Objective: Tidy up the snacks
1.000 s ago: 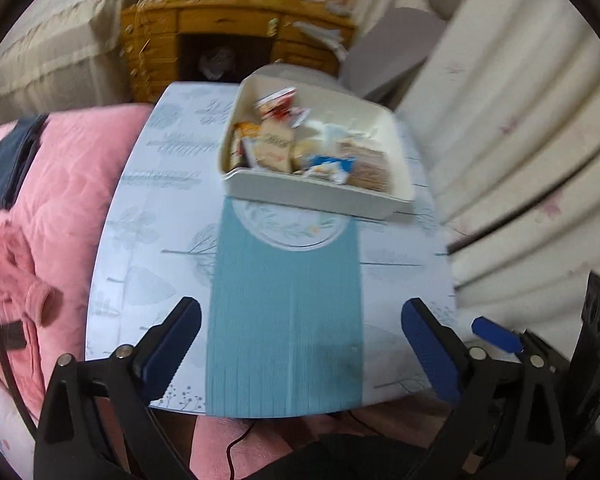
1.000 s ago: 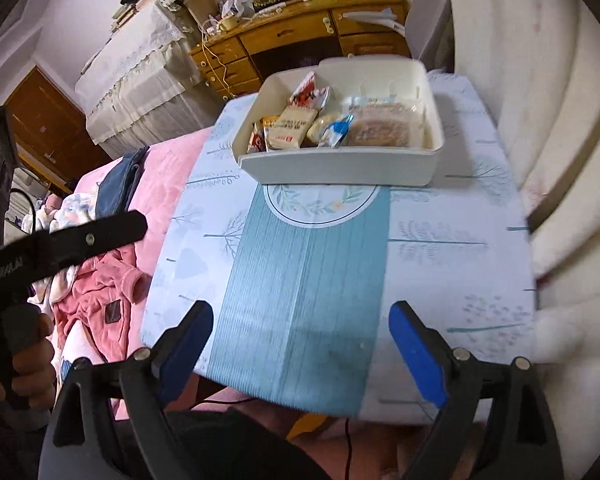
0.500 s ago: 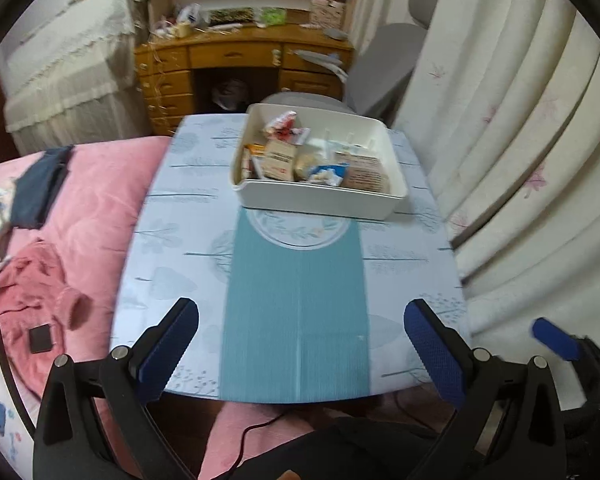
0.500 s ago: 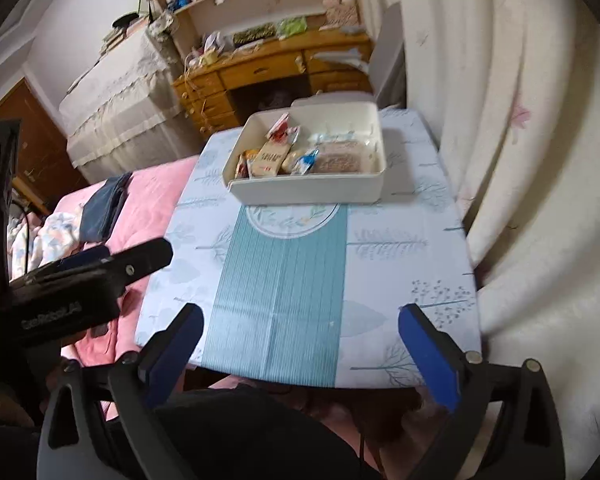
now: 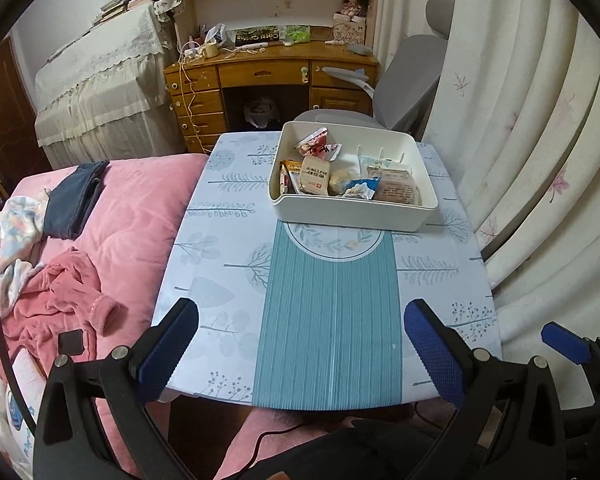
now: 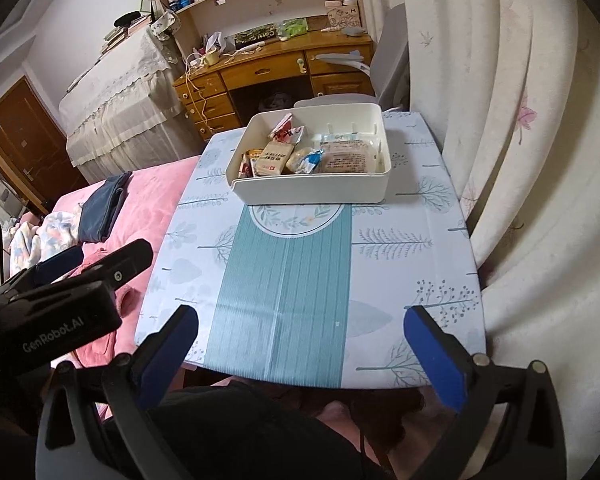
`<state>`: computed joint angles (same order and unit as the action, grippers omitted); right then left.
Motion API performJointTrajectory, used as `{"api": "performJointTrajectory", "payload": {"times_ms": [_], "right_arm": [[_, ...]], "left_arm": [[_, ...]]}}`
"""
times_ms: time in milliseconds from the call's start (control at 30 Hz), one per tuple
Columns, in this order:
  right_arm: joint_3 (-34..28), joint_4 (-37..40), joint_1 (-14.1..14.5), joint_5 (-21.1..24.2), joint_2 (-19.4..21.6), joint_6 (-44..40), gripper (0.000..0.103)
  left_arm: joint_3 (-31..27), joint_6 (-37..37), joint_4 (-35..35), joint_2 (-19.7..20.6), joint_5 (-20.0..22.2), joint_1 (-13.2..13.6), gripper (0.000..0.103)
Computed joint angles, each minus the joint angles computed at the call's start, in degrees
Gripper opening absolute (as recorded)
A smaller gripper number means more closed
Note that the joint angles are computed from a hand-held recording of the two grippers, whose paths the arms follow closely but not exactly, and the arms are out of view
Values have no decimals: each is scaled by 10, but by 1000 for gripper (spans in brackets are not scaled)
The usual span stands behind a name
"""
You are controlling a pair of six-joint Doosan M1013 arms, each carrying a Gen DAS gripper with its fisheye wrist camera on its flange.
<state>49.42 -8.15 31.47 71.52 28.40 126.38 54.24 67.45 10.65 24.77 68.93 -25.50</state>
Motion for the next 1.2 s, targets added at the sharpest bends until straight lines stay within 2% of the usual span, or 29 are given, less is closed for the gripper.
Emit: {"api": "performJointTrajectory", "payload": {"times_ms": [1200], "right_arm": [[-17,48,-11,33,23,-9,103]], "left_arm": [[-9,11,16,12,6,1,102]]}}
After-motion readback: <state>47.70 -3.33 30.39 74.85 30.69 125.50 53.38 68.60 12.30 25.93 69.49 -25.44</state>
